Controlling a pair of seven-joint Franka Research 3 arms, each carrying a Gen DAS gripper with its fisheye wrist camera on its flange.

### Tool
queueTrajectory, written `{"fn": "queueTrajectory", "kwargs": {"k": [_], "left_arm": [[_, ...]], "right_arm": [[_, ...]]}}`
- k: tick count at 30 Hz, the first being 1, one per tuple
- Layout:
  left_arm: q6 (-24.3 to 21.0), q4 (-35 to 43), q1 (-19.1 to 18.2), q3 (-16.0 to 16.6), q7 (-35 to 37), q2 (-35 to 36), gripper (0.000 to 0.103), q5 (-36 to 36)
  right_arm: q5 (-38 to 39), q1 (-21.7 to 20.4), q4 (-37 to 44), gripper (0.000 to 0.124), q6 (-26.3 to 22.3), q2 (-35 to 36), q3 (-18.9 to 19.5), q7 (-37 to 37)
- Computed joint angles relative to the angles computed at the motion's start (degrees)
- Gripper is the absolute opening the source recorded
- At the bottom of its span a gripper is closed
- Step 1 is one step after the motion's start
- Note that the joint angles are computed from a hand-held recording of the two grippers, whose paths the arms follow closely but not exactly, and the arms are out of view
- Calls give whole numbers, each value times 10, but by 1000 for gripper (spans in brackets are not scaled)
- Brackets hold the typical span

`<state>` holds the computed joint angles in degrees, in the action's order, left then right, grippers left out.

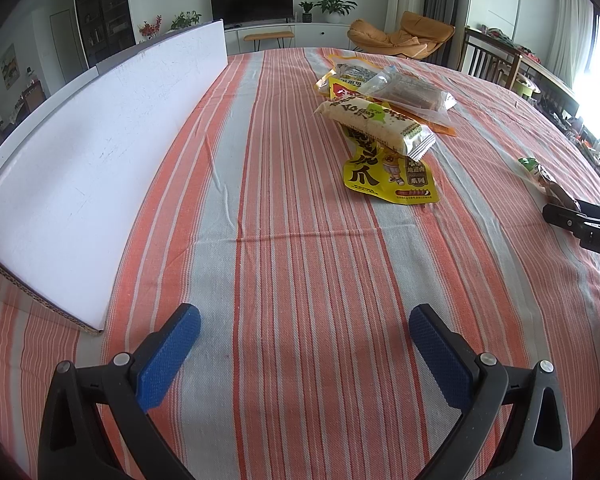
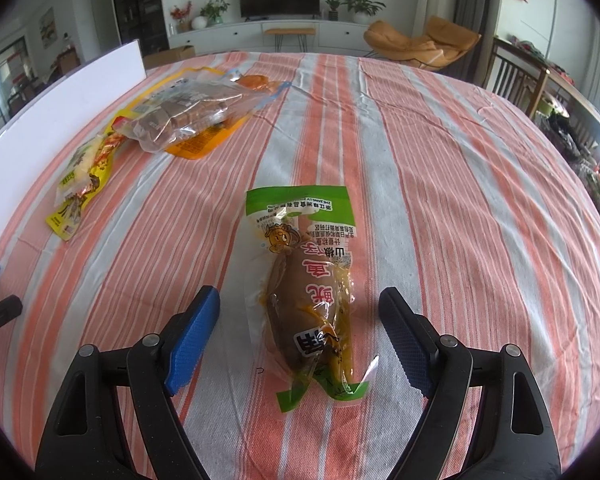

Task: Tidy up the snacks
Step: 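Hold the brown packet with the right tool while the left tool moves toward the white rice-cracker bar, then close the left tool on the white Taiwan rice-cracker bar while the right tool holds the brown packet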

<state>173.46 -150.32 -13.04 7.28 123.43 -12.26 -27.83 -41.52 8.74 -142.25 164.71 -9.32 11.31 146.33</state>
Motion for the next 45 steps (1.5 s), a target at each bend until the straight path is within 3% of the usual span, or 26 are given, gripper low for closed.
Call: {"fn": "queueTrajectory", "kwargs": {"k": [4, 7, 10, 12, 15, 19, 21, 23, 24, 25, 26, 27, 30, 32, 37, 39, 41, 42, 43, 45], "left_arm": [[-3, 0, -1, 1, 3, -1, 103, -2], [-62, 14, 14, 1, 9, -10, 103, 12], [-124, 33, -3, 28, 57, -29, 102, -83], [-146, 55, 2, 22, 58, -33, 102, -114], [-174, 127, 29, -23, 3, 1, 102, -80], [-208, 252, 81, -96, -182, 108, 102, 84], [-208, 287, 94, -113, -283, 148, 99, 163], [-211, 301, 108, -121, -330, 171, 88, 181], [-212, 299, 114, -123, -304, 174, 70, 144], [-221, 298, 140, -144, -253, 176, 55, 67], [-227, 294, 155, -154, -196, 171, 46, -10], [-230, 285, 168, -163, -158, 160, 25, -59], [-215, 245, 155, -149, -109, 117, 11, -69], [-251, 224, 150, -133, -65, 88, 3, -79], [-333, 158, 141, -81, 23, 4, 3, -89], [-347, 137, 140, -64, 39, -26, 6, -81], [-337, 110, 139, -56, 40, -53, 31, -66], [-328, 99, 136, -52, 42, -62, 65, -62], [-316, 90, 130, -50, 43, -68, 88, -64], [-284, 64, 116, -40, 51, -89, 91, -75]], "right_arm": [[1, 0, 0, 84, 1, 0, -1, -1], [1, 0, 0, 84, 0, 0, 0, -1], [1, 0, 0, 84, 0, 0, 0, -1], [2, 0, -1, 84, 1, -1, -1, -2], [2, 0, -1, 85, 1, -1, 0, -2], [1, 0, -1, 85, 0, -1, 0, -1], [1, 0, -1, 85, 0, -1, 0, -1], [1, 0, -1, 85, 0, -1, 0, -1], [2, 0, -2, 85, 1, -1, 0, -2], [2, -1, -2, 85, 1, -1, 0, -2], [2, 0, -2, 85, 1, -2, 0, -2], [4, 0, -2, 85, 2, -2, 0, -3], [4, 0, 0, 85, 0, 0, 0, -4], [4, 0, 0, 85, 0, 0, 0, -4], [4, 0, 0, 85, 1, 0, 0, -4], [3, 0, 0, 85, 0, 0, 0, -3], [3, 0, 0, 85, 0, 0, 0, -3], [4, 0, 0, 85, 1, -1, 0, -3], [3, 0, -1, 85, 0, -1, 0, -3], [2, -1, 0, 85, -1, -1, 0, -2]]}}
